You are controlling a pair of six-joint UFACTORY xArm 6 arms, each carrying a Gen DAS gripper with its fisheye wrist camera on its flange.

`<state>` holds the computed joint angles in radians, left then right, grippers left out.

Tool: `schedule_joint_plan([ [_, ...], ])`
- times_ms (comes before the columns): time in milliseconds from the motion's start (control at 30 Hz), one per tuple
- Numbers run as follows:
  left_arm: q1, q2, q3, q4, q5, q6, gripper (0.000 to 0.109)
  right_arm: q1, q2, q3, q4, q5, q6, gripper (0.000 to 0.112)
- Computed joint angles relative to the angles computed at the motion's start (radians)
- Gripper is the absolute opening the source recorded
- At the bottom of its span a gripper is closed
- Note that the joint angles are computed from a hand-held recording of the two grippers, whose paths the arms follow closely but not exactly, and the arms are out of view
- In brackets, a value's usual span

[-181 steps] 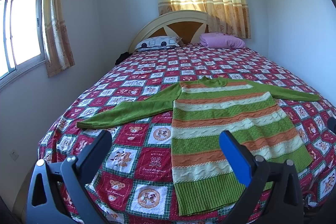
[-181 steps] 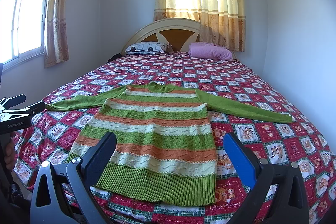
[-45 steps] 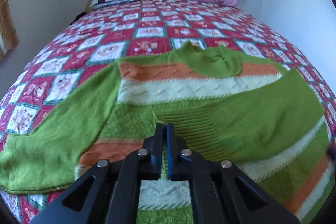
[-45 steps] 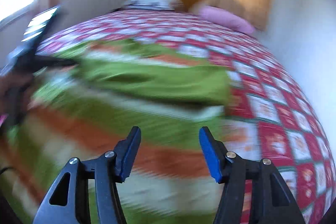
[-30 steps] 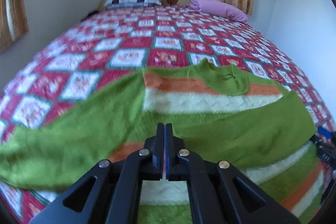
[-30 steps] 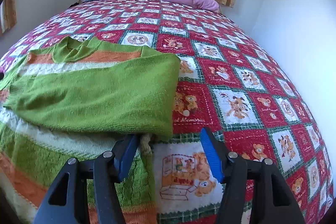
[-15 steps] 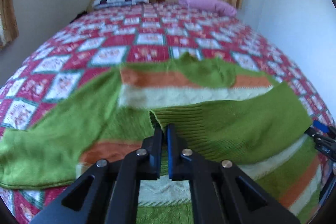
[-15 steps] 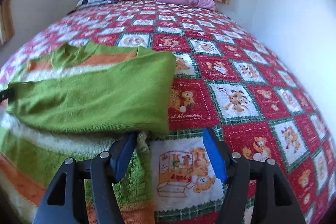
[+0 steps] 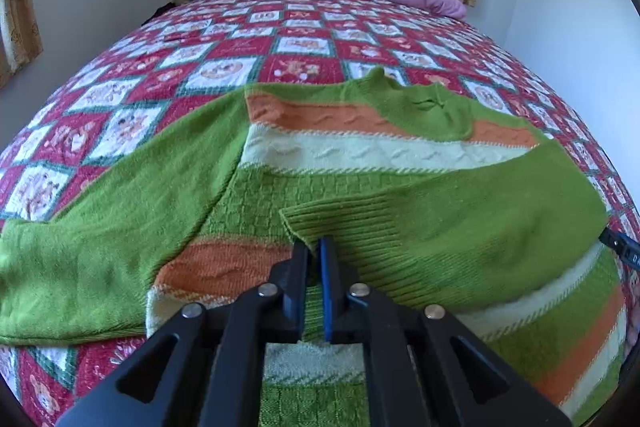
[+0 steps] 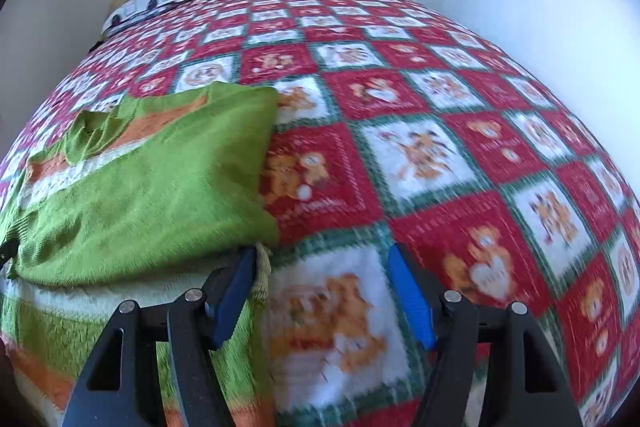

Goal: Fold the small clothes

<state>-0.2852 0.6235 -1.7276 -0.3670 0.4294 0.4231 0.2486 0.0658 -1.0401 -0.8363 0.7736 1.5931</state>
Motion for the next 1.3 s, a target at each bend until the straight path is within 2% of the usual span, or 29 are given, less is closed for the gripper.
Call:
schedule_joint_plan([
  [67, -0.004, -0.010, 0.018, 0.020, -0.012, -0.001, 0.011, 0.013, -0.019, 0.021, -0.011, 0.040, 0.024, 0.067],
  [133, -0.003, -0.021, 0.036, 0.025, -0.022, -0.003, 0.024, 0.048, -0.048, 0.031, -0.041, 0.138, 0.053, 0.067],
  [167, -0.002, -0.030, 0.048, 0.011, -0.029, 0.003, 0.038, 0.061, -0.071, 0.042, -0.080, 0.167, 0.079, 0.067],
  [200, -0.002, -0.038, 0.063, 0.006, -0.048, 0.000, 0.053, 0.072, -0.108, 0.065, -0.141, 0.155, 0.129, 0.067],
  [233, -0.002, -0.045, 0.078, 0.025, -0.074, -0.026, 0.060, 0.068, -0.148, 0.090, -0.203, 0.100, 0.172, 0.067],
  [267, -0.001, -0.057, 0.099, 0.043, -0.105, -0.058, 0.067, 0.047, -0.171, 0.107, -0.257, 0.004, 0.187, 0.067],
  [333, -0.003, -0.073, 0.123, -0.010, -0.125, -0.027, 0.069, -0.002, -0.145, 0.066, -0.271, -0.172, 0.111, 0.067],
  [400, -0.001, -0.082, 0.137, 0.000, -0.126, -0.040, 0.077, -0.048, -0.079, 0.007, -0.211, -0.313, 0.006, 0.067],
  [433, 0.000, -0.089, 0.150, -0.011, -0.125, -0.031, 0.078, -0.070, -0.035, -0.024, -0.160, -0.383, -0.050, 0.061],
  [500, 0.001, -0.096, 0.160, -0.024, -0.118, -0.017, 0.078, -0.089, 0.048, -0.069, 0.025, -0.472, -0.221, 0.050],
  [533, 0.004, -0.096, 0.160, -0.030, -0.108, -0.014, 0.078, -0.092, 0.073, -0.079, 0.096, -0.482, -0.289, 0.049],
  [567, 0.008, -0.098, 0.162, -0.055, -0.101, 0.001, 0.078, -0.089, 0.097, -0.087, 0.149, -0.451, -0.339, 0.048],
  [600, 0.011, -0.099, 0.163, -0.076, -0.094, 0.013, 0.078, -0.084, 0.102, -0.082, 0.172, -0.411, -0.347, 0.036],
  [633, 0.015, -0.097, 0.159, -0.096, -0.082, 0.023, 0.078, -0.084, 0.103, -0.067, 0.175, -0.382, -0.342, 0.021],
  [700, 0.016, -0.095, 0.155, -0.118, -0.071, 0.034, 0.078, -0.086, 0.070, -0.018, 0.092, -0.374, -0.274, 0.010],
  [733, 0.015, -0.095, 0.155, -0.117, -0.070, 0.034, 0.079, -0.085, 0.048, 0.007, 0.089, -0.369, -0.263, 0.009],
  [800, 0.013, -0.100, 0.164, -0.113, -0.076, 0.035, 0.080, -0.071, 0.033, 0.005, 0.118, -0.331, -0.300, 0.009],
  [867, 0.011, -0.113, 0.180, -0.128, -0.087, 0.052, 0.082, -0.036, 0.026, -0.039, 0.096, -0.217, -0.289, 0.011],
  [900, 0.011, -0.120, 0.192, -0.135, -0.095, 0.059, 0.088, -0.023, 0.036, -0.068, 0.081, -0.186, -0.274, 0.019],
  [933, 0.011, -0.129, 0.205, -0.157, -0.104, 0.081, 0.090, -0.011, 0.039, -0.096, 0.044, -0.169, -0.254, 0.034],
  [1000, 0.010, -0.145, 0.227, -0.177, -0.120, 0.103, 0.092, -0.010, 0.068, -0.156, -0.017, -0.209, -0.262, 0.054],
  [1067, 0.013, -0.155, 0.238, -0.165, -0.122, 0.102, 0.093, -0.010, 0.120, -0.223, -0.017, -0.233, -0.315, 0.055],
  [1100, 0.016, -0.161, 0.245, -0.158, -0.123, 0.101, 0.093, -0.017, 0.151, -0.255, 0.020, -0.244, -0.357, 0.055],
  [1200, 0.040, -0.199, 0.287, -0.136, -0.146, 0.121, 0.093, -0.055, 0.237, -0.318, 0.181, -0.196, -0.453, 0.054],
  [1233, 0.051, -0.212, 0.301, -0.143, -0.154, 0.141, 0.093, -0.077, 0.245, -0.301, 0.208, -0.178, -0.441, 0.051],
  [1300, 0.093, -0.243, 0.334, -0.182, -0.177, 0.211, 0.096, -0.116, 0.197, -0.199, 0.175, -0.261, -0.359, 0.051],
])
